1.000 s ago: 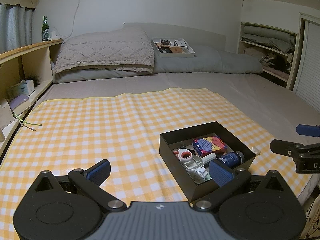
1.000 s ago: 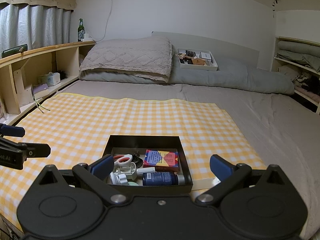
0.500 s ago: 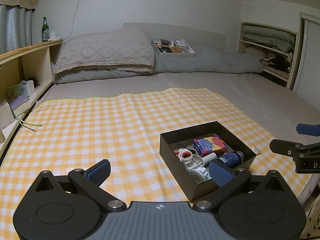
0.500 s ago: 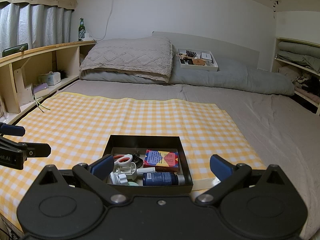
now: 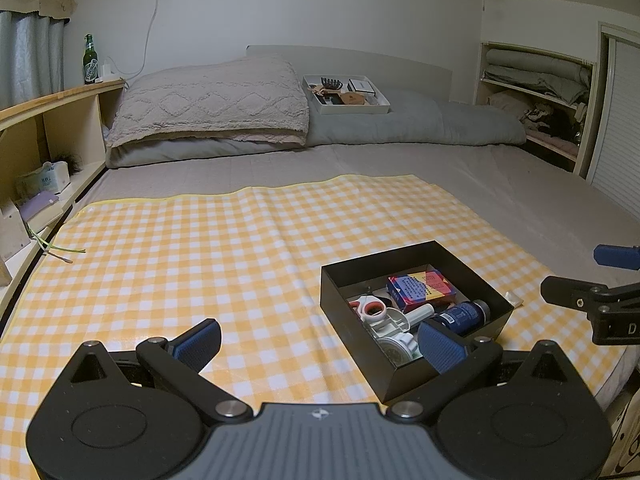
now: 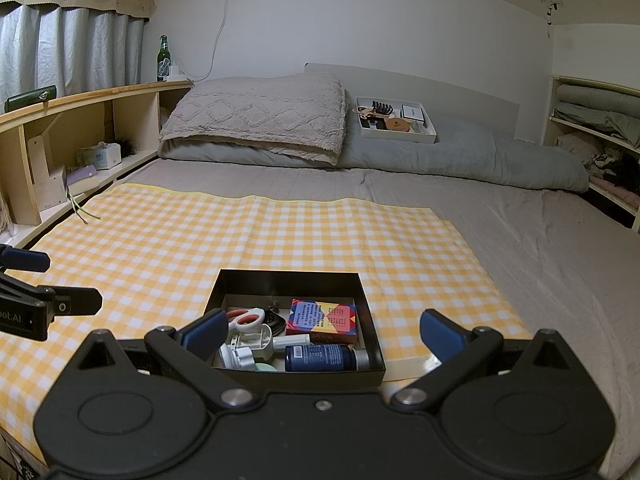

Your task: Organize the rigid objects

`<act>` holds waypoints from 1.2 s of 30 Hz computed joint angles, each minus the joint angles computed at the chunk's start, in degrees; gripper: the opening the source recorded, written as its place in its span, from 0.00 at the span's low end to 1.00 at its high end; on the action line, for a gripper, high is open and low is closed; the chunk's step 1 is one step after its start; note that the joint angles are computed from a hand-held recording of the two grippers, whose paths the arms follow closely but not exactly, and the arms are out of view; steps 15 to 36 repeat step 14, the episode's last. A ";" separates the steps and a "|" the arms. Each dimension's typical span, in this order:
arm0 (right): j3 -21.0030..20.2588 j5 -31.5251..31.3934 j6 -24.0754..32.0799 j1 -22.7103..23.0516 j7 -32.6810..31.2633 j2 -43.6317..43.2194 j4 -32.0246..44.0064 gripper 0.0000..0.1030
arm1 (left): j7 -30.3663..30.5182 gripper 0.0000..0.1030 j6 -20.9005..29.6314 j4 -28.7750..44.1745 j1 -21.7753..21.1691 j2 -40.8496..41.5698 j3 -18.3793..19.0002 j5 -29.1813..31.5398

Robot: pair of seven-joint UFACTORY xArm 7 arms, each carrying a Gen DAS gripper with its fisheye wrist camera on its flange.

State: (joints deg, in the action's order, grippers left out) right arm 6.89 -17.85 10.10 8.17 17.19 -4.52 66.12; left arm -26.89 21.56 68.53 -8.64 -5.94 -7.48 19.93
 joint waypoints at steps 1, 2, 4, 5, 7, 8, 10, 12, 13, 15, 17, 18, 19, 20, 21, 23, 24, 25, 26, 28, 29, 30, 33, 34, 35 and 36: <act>0.00 0.00 0.00 0.00 0.00 0.00 0.00 1.00 | 0.10 1.00 -0.12 -0.28 0.01 -0.19 0.05 -0.03; 0.02 -0.12 0.02 -0.02 0.08 -0.01 0.01 1.00 | 0.11 1.00 -0.12 -0.28 0.02 -0.19 0.03 -0.03; 0.01 -0.08 0.03 0.01 0.00 -0.01 0.02 1.00 | 0.49 1.00 -0.26 -0.43 0.02 -0.31 0.10 -0.25; -0.02 -0.04 0.05 0.02 -0.13 0.08 0.09 1.00 | 0.66 1.00 -0.29 -0.53 0.06 -0.42 0.12 -0.28; -0.10 0.10 -0.06 0.06 -0.42 0.16 0.07 1.00 | 1.09 1.00 -0.45 -0.79 0.15 -0.62 0.19 -0.43; -0.09 0.05 -0.06 0.04 -0.35 0.14 0.06 1.00 | 1.27 1.00 -0.40 -0.75 0.13 -0.64 0.15 -0.63; -0.09 0.05 -0.06 0.05 -0.35 0.14 0.06 1.00 | 1.05 1.00 -0.36 -0.71 0.27 -0.63 0.02 -0.43; -0.11 0.13 -0.03 0.07 -0.47 0.15 0.06 1.00 | 1.13 1.00 -0.43 -0.83 0.36 -0.69 0.06 -0.42; -0.09 0.08 0.01 0.07 -0.45 0.09 0.05 1.00 | 1.01 1.00 -0.31 -0.81 0.43 -0.72 0.01 -0.28; -0.11 0.08 -0.04 0.07 -0.54 0.11 0.01 1.00 | 1.01 1.00 -0.04 -0.60 0.42 -0.67 -0.05 -0.23; -0.11 0.08 -0.04 0.07 -0.54 0.11 0.01 1.00 | 1.01 1.00 -0.04 -0.60 0.42 -0.67 -0.05 -0.23; -0.11 0.08 -0.04 0.07 -0.54 0.11 0.01 1.00 | 1.01 1.00 -0.04 -0.60 0.42 -0.67 -0.05 -0.23; -0.11 0.08 -0.04 0.07 -0.54 0.11 0.01 1.00 | 1.01 1.00 -0.04 -0.60 0.42 -0.67 -0.05 -0.23; -0.11 0.08 -0.04 0.07 -0.54 0.11 0.01 1.00 | 1.01 1.00 -0.04 -0.60 0.42 -0.67 -0.05 -0.23; -0.11 0.08 -0.04 0.07 -0.54 0.11 0.01 1.00 | 1.01 1.00 -0.04 -0.60 0.42 -0.67 -0.05 -0.23; -0.11 0.08 -0.04 0.07 -0.54 0.11 0.01 1.00 | 1.01 1.00 -0.04 -0.60 0.42 -0.67 -0.05 -0.23; -0.11 0.08 -0.04 0.07 -0.54 0.11 0.01 1.00 | 1.01 1.00 -0.04 -0.60 0.42 -0.67 -0.05 -0.23; -0.11 0.08 -0.04 0.07 -0.54 0.11 0.01 1.00 | 1.01 1.00 -0.04 -0.60 0.42 -0.67 -0.05 -0.23; -0.11 0.08 -0.04 0.07 -0.54 0.11 0.01 1.00 | 1.01 1.00 -0.04 -0.60 0.42 -0.67 -0.05 -0.23; -0.11 0.08 -0.04 0.07 -0.54 0.11 0.01 1.00 | 1.01 1.00 -0.04 -0.60 0.42 -0.67 -0.05 -0.23; -0.11 0.08 -0.04 0.07 -0.54 0.11 0.01 1.00 | 1.01 1.00 -0.04 -0.60 0.42 -0.67 -0.05 -0.23; -0.11 0.08 -0.04 0.07 -0.54 0.11 0.01 1.00 | 1.01 1.00 -0.04 -0.60 0.42 -0.67 -0.05 -0.23; -0.11 0.08 -0.04 0.07 -0.54 0.11 0.01 1.00 | 1.01 1.00 -0.04 -0.60 0.42 -0.67 -0.05 -0.23; -0.11 0.08 -0.04 0.07 -0.54 0.11 0.01 1.00 | 1.01 1.00 -0.04 -0.60 0.42 -0.67 -0.05 -0.23; -0.11 0.08 -0.04 0.07 -0.54 0.11 0.01 1.00 | 1.01 1.00 -0.04 -0.60 0.42 -0.67 -0.05 -0.23; -0.11 0.08 -0.04 0.07 -0.54 0.11 0.01 1.00 | 1.01 1.00 -0.04 -0.60 0.42 -0.67 -0.05 -0.23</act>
